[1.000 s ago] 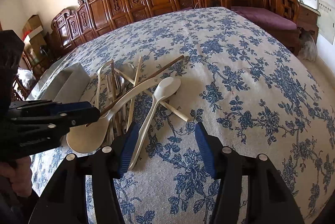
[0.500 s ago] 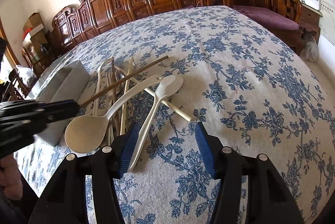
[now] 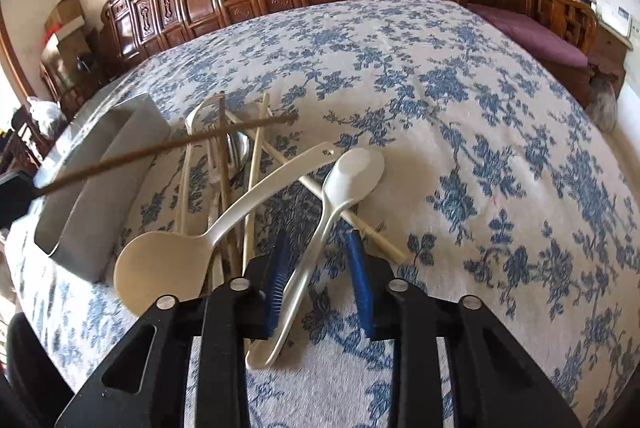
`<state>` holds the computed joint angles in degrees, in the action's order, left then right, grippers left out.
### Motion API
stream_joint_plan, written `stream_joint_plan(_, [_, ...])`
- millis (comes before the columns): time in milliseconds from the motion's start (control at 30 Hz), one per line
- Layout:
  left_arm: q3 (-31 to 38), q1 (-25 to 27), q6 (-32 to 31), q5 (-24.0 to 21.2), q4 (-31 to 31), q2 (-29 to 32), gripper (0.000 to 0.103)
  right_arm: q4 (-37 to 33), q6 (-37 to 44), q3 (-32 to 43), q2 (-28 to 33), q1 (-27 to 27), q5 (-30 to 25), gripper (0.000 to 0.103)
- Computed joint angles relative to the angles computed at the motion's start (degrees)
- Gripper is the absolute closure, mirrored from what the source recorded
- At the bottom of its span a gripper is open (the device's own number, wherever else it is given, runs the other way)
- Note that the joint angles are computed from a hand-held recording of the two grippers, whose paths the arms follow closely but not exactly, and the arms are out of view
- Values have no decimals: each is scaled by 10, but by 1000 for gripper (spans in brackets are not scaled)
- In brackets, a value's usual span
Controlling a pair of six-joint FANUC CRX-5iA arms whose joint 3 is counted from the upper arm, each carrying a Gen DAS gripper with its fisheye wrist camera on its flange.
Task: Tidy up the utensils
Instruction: 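Grasp a wooden chopstick with the left tool while the right tool grasps a white plastic spoon, then drop the chopstick into the grey tray with the left tool while the right tool drops the spoon in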
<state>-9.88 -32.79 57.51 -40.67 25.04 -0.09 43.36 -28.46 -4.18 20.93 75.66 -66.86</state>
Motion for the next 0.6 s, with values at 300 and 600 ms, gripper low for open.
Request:
stream_joint_plan(300, [-1,9,-7,18,-1,-28,100,-15,21,16,5,6,-34,95])
stream_joint_plan(600, [-14,43,-2,31,-6,-61,100,7,23,30,3,15,-81,95])
